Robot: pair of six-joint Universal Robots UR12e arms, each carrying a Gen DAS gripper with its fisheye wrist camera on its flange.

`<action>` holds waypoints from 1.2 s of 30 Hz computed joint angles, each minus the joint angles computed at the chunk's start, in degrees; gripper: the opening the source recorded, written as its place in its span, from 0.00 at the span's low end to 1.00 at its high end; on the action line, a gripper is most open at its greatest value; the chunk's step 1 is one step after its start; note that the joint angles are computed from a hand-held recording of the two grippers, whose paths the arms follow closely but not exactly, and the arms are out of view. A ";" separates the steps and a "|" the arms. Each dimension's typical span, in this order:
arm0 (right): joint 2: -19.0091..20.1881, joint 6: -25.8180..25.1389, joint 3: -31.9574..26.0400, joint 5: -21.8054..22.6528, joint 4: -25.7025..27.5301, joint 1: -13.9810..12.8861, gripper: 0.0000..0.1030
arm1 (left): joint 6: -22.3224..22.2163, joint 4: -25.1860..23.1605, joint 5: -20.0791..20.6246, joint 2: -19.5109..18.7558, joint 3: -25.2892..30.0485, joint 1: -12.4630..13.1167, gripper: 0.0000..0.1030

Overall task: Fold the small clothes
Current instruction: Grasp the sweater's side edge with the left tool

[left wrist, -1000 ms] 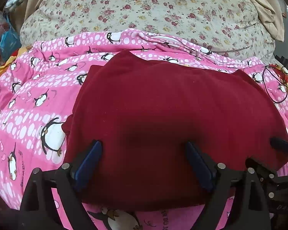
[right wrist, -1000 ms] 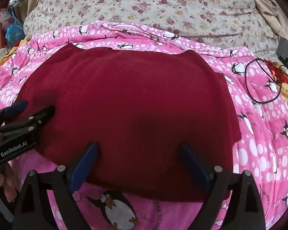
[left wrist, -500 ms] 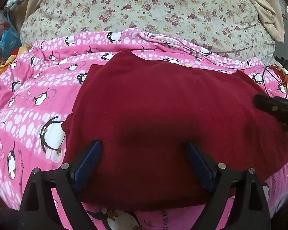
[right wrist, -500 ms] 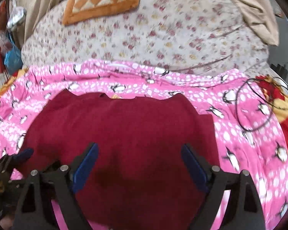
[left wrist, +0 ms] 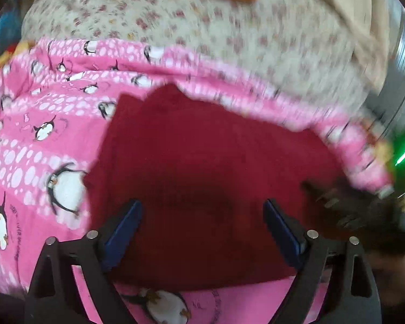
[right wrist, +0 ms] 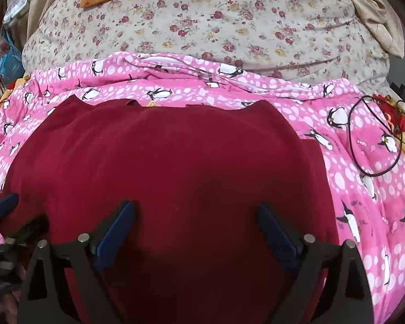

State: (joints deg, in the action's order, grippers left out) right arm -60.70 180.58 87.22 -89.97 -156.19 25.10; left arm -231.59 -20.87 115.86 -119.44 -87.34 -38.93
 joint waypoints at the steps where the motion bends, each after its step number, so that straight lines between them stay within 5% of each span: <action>1: -0.01 0.11 -0.02 0.17 0.05 -0.08 0.93 | -0.56 2.17 2.71 1.06 -1.49 -0.20 0.78; 5: -0.03 0.34 -0.12 -0.47 0.26 0.04 0.93 | -7.29 8.88 7.95 4.51 -7.38 -0.38 0.78; 11: -0.06 0.39 -0.03 -0.77 0.14 0.16 0.93 | -17.28 11.87 0.74 4.59 -11.53 -0.42 0.77; 21: -0.03 -0.07 0.13 -0.56 -0.36 0.03 0.93 | -16.55 21.37 -9.22 2.30 -11.42 2.18 0.76; 28: -0.01 -0.15 0.10 -0.40 -0.49 -0.08 0.93 | -12.16 10.83 -14.08 3.14 -8.11 8.26 0.75; 32: -0.01 -0.07 0.14 -0.48 -0.60 -0.04 0.93 | -10.14 13.78 -22.37 1.97 -8.04 10.79 0.75; 34: -0.01 -0.02 0.11 -0.45 -0.54 -0.05 0.93 | -9.65 20.30 -29.93 0.88 -8.43 11.84 0.70; 36: 0.00 0.10 0.09 -0.58 -0.54 0.00 0.93 | -9.66 22.11 -31.17 0.80 -8.88 11.97 0.62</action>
State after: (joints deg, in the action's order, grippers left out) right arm -60.70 180.68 87.31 -90.55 -156.73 25.09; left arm -241.26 1.24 84.69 -118.64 -96.23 -26.96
